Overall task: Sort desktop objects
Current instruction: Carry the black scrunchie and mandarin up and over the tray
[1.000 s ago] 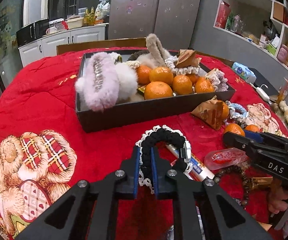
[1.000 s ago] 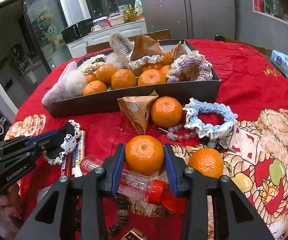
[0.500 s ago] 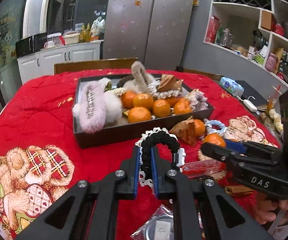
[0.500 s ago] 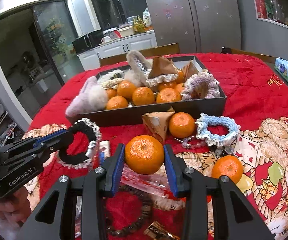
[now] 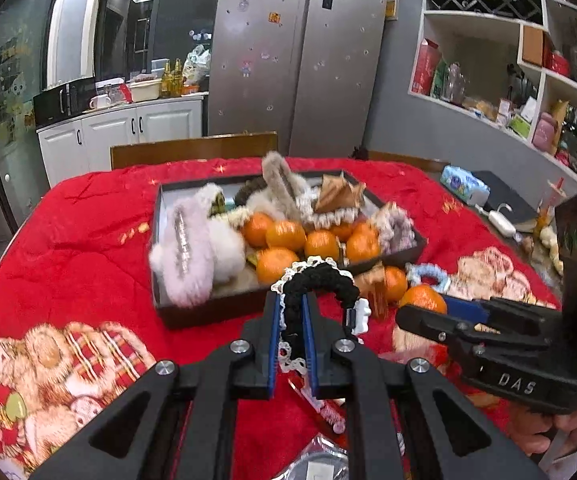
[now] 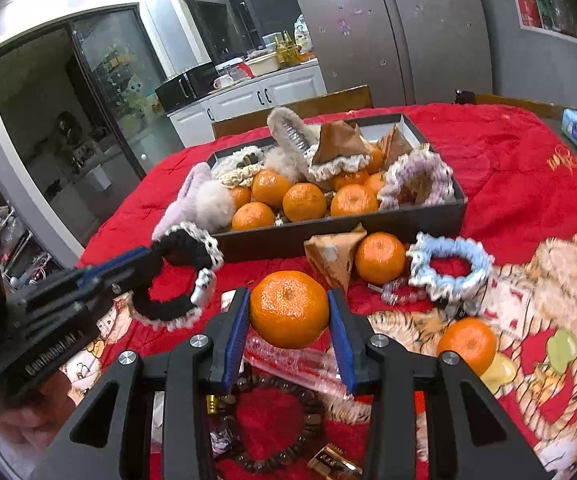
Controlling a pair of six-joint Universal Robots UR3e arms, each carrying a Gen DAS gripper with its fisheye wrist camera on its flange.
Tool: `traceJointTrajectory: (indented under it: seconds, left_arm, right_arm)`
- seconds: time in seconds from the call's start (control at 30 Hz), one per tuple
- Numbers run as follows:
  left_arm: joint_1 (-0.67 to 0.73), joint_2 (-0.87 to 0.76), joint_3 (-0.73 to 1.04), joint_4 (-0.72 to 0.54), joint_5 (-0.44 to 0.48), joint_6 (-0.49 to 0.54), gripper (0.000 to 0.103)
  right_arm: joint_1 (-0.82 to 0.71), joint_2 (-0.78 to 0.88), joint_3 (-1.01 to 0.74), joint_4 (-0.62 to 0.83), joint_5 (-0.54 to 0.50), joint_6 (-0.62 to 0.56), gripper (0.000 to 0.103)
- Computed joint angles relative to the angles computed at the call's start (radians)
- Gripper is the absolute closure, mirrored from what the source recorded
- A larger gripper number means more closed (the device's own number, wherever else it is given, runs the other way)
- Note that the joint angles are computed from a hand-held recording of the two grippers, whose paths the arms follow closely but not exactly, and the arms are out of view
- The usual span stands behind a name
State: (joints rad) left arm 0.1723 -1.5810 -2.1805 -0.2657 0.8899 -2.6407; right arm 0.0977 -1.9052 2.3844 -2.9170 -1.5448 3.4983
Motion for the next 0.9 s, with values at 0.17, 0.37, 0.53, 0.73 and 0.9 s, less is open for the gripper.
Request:
traceJointTrajectory:
  seconds: [0.17, 0.37, 0.53, 0.73, 0.9]
  left_arm:
    - [-0.045, -0.035, 0.137, -0.023, 0.034, -0.033, 0.091]
    - [-0.134, -0.203, 0.392, -0.018, 0.114, -0.142, 0.091]
    - [-0.213, -0.435, 0.678, -0.069, 0.206, -0.252, 0.091]
    - [-0.29, -0.626, 0.833, -0.021, 0.331, -0.242, 0.091]
    - [-0.289, -0.708, 0.91, -0.048, 0.331, -0.228, 0.091]
  right_arm:
    - [-0.082, -0.04, -0.078, 0.126, 0.106, -0.061, 0.066]
    - [-0.2, -0.023, -0.246, 0.267, 0.213, -0.156, 0.066]
    - [-0.234, 0.151, -0.399, 0.279, 0.239, -0.197, 0.065]
    - [-0.24, 0.389, -0.552, 0.298, 0.221, -0.205, 0.066]
    - [-0.268, 0.487, -0.58, 0.25, 0.239, -0.2, 0.066]
